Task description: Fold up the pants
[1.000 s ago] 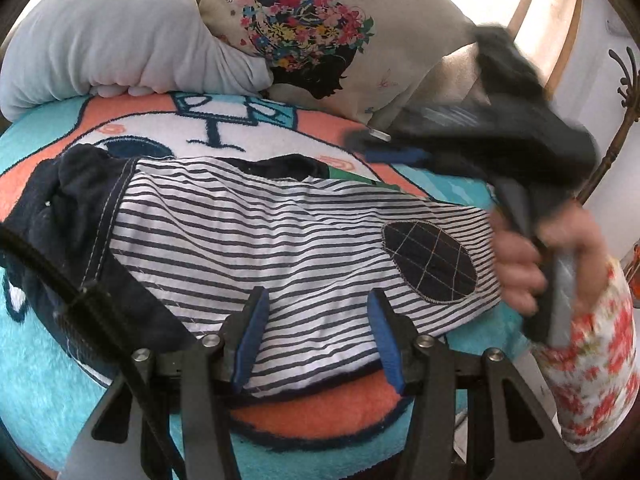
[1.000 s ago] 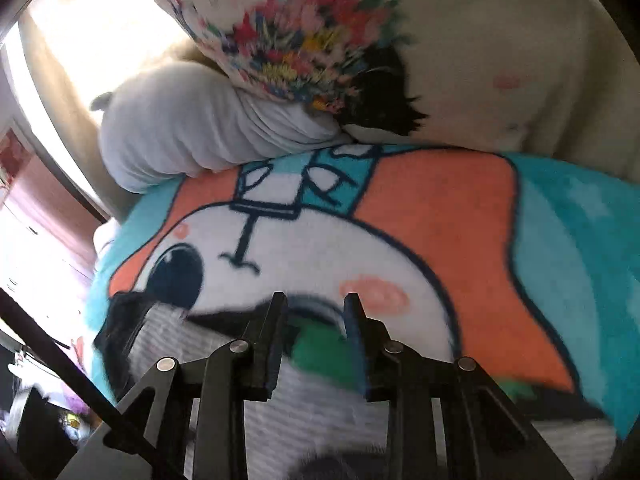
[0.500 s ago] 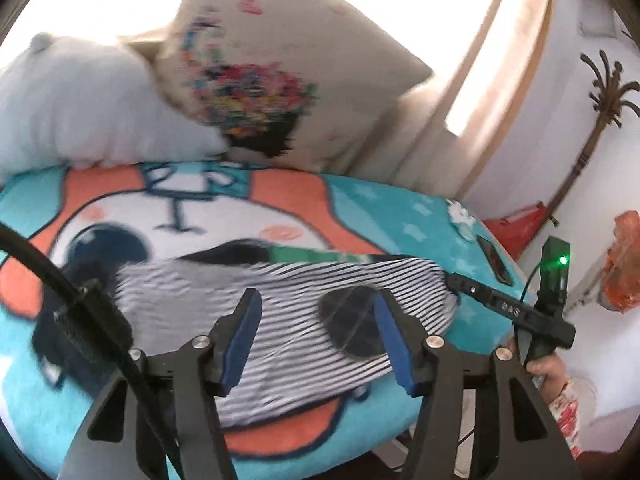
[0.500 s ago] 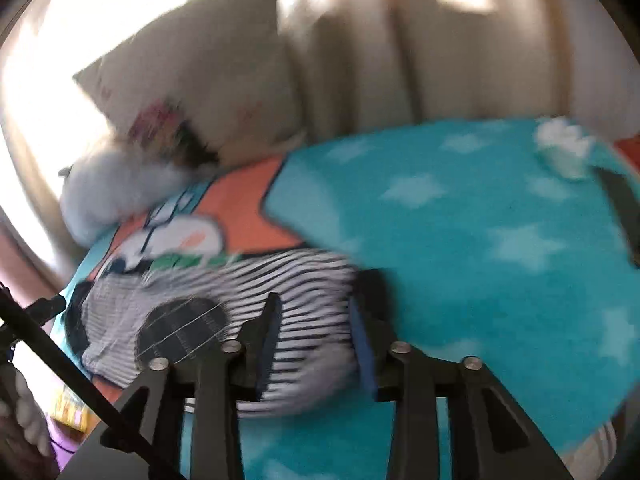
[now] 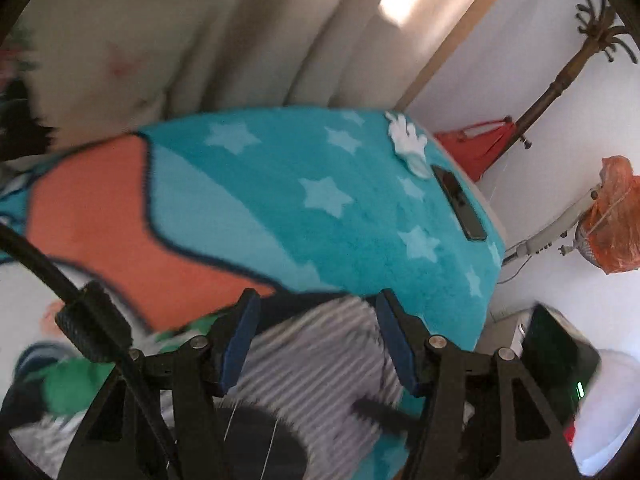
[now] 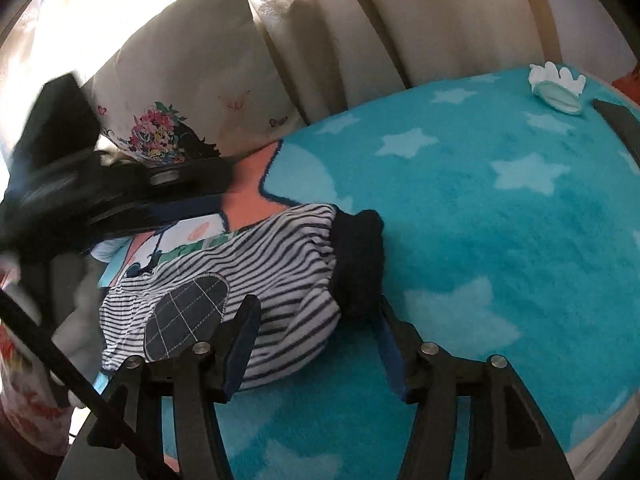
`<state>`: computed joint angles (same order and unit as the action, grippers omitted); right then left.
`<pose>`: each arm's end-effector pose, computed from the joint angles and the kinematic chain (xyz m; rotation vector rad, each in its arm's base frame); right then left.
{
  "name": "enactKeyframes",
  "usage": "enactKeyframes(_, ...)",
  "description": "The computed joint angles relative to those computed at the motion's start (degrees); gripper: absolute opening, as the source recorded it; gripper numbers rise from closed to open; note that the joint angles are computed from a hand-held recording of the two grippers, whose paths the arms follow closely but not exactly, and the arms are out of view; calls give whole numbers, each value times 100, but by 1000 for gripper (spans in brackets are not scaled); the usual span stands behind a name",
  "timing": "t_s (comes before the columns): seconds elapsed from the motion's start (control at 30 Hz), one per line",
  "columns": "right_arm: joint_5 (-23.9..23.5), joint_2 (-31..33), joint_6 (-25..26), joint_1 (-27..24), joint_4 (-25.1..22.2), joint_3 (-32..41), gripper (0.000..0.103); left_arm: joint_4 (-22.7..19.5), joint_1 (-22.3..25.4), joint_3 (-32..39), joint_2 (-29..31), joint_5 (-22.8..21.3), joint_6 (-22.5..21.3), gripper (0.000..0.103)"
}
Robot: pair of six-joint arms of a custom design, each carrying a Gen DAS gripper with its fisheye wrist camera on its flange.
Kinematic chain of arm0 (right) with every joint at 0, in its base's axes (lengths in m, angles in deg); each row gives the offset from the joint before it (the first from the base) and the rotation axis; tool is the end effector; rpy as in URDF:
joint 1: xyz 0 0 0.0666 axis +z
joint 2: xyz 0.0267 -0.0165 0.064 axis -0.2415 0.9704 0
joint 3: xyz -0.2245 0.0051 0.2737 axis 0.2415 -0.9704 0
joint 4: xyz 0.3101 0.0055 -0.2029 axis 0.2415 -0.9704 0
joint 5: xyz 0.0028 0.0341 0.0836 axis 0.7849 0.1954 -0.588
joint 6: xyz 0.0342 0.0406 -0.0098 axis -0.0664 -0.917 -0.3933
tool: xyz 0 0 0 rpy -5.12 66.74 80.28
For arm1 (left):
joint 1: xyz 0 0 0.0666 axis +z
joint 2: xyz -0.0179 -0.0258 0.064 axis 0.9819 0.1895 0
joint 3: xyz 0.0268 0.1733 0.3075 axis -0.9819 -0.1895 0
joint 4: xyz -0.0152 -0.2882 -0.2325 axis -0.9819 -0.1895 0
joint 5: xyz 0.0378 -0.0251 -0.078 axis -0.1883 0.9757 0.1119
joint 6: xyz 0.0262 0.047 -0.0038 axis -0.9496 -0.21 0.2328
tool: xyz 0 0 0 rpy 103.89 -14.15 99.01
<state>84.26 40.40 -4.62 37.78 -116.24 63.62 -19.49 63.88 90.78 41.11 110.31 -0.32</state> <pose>0.3054 0.3639 0.3447 0.2378 2.2320 0.5582 0.4770 -0.1507 0.4391 0.7041 2.5567 -0.8376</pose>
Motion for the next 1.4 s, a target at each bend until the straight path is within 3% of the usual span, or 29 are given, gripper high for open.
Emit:
enactKeyframes(0.23,503,242,-49,135,-26,201,60,-680,-222,597,818,331,-188,59)
enactKeyframes(0.27,553,267,-24,154,19,206,56,-725,-225,577,816,376,-237,59)
enactKeyframes(0.3,577,284,-17,162,41,208,43,-682,-255,496,737,319,-327,59)
enactKeyframes(0.33,550,306,7,152,70,215,32,-751,-281,512,726,265,-401,43)
enactKeyframes(0.37,454,308,49,128,196,182,27,-723,-298,483,672,115,-353,22)
enactKeyframes(0.4,351,279,64,99,354,120,20,-683,-290,485,653,93,-342,20)
enactKeyframes(0.47,226,213,-2,58,560,47,20,-607,-192,422,548,260,-290,20)
enactKeyframes(0.67,188,343,686,185,681,497,20,-381,448,111,1,945,-36,20)
enactKeyframes(0.77,16,656,1074,263,599,996,20,66,914,-393,-464,1079,387,21)
enactKeyframes(0.8,-106,825,1268,290,571,1225,22,213,1020,-550,-600,1036,516,24)
enactKeyframes(0.87,-215,1210,1591,376,382,1752,24,512,1355,-963,-986,862,766,40)
enactKeyframes(0.93,-400,1569,1819,419,212,2195,42,659,1725,-1319,-1338,903,817,42)
enactKeyframes(1.07,-1361,2295,2033,474,-143,3043,44,779,2380,-1869,-1962,871,750,57)
enactKeyframes(1.13,-1285,2351,2188,558,-313,3186,48,871,2679,-2131,-2235,816,758,57)
enactKeyframes(1.23,-1248,1913,2167,526,51,2751,47,956,3104,-2372,-2440,767,725,59)
enactKeyframes(1.27,-1094,1786,2088,497,30,2669,46,979,3236,-2435,-2478,749,721,59)
enactKeyframes(1.33,-751,1717,1971,450,-208,2732,30,1075,3490,-2579,-2573,731,775,59)
enactKeyframes(1.4,-478,1876,1838,362,-723,3079,27,1156,3740,-2692,-2659,783,851,59)
